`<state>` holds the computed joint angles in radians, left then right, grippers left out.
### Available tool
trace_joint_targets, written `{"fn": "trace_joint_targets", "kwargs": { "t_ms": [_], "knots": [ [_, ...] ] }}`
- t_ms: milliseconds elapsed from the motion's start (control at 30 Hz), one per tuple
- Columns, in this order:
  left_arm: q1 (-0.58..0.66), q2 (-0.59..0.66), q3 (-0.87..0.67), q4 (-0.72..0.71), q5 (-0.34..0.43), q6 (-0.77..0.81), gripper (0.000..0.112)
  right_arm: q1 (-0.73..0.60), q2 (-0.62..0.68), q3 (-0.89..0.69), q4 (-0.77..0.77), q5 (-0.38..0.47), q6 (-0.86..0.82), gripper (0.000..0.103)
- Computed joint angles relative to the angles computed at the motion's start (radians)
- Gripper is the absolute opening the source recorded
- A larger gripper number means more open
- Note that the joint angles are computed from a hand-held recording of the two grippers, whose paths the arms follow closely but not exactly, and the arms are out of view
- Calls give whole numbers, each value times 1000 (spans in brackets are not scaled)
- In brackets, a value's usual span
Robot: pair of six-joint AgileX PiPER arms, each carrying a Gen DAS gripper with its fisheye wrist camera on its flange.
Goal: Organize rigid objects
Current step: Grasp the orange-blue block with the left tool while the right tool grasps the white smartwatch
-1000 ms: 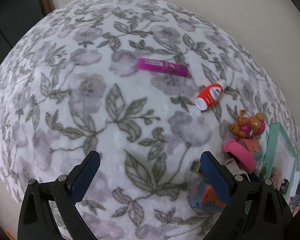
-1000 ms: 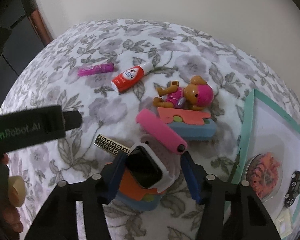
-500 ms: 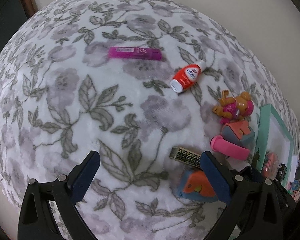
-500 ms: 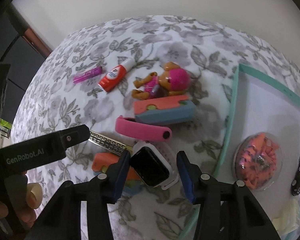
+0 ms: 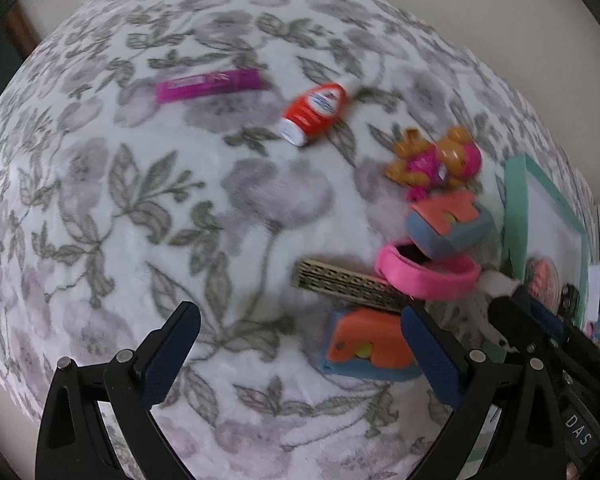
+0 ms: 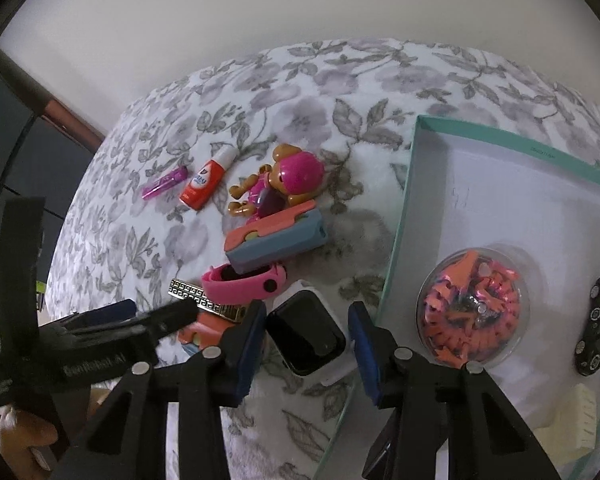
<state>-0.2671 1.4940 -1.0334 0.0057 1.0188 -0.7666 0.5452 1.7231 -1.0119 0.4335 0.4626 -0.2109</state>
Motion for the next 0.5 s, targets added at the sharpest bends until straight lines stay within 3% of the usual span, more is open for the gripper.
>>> {"fn": "trace_joint_targets", "kwargs": {
  "t_ms": [100, 267, 500],
  "knots": [
    [-41, 39, -29, 4, 11, 19, 99, 17, 8, -11, -43, 2, 36, 45],
    [-67, 74, -45, -36, 8, 68, 99, -23, 1, 5, 82, 15, -78, 45],
    [-150, 144, -91, -26, 14, 74, 99, -11, -4, 7, 43, 12, -44, 45]
  ]
}}
